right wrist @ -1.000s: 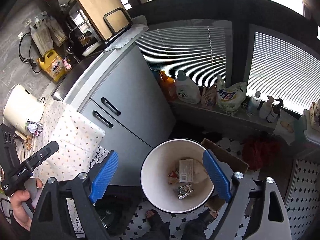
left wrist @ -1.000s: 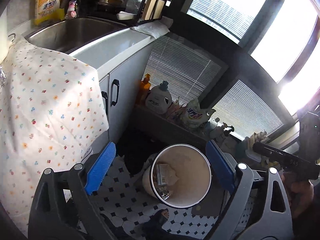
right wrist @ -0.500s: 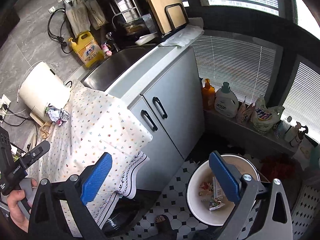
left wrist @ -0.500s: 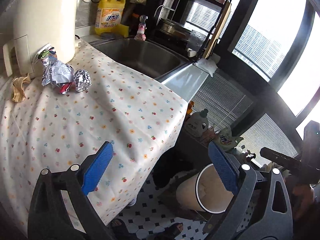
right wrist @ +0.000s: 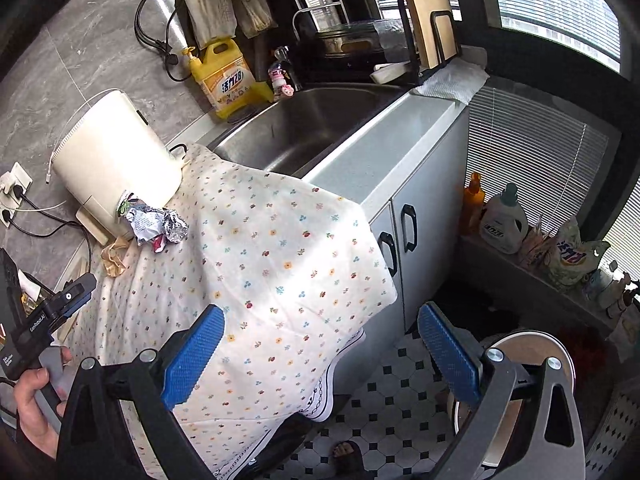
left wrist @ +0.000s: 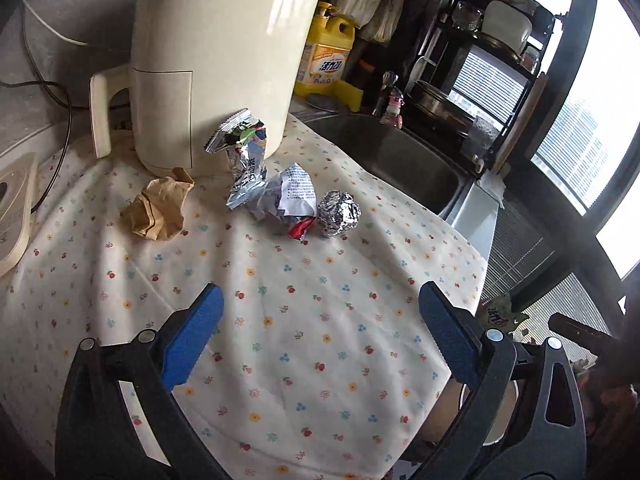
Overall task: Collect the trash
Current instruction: 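Return to the counter and grasp the brown paper scrap with the left gripper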
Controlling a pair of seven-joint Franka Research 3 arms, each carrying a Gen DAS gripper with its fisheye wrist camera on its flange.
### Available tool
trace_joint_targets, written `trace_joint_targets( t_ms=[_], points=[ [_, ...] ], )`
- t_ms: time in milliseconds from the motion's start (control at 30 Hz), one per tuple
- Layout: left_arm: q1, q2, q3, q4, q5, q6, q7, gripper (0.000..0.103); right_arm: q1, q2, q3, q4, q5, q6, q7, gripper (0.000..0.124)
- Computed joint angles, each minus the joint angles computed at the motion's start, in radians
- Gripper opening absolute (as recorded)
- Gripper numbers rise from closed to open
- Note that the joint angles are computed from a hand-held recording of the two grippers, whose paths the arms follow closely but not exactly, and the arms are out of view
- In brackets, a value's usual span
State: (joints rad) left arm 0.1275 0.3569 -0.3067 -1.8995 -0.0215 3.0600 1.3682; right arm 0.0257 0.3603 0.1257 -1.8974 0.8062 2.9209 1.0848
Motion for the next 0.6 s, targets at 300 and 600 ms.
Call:
trace_joint_targets(
  t_ms=[300, 600],
  points=[
    [0.121, 0.082, -0.039, 0.096, -0.032, -0.006, 0.099, 0.097, 0.124, 0.065, -0.054, 0.095, -0.195, 0.022, 0.230, 0.095],
    [0.078, 0.208, 0.045, 0.258, 0.000, -0.056, 0.041, 0.097, 0.143, 0.082, -0.076, 0.163, -0.361, -0.034, 0.334, 0.095]
  ],
)
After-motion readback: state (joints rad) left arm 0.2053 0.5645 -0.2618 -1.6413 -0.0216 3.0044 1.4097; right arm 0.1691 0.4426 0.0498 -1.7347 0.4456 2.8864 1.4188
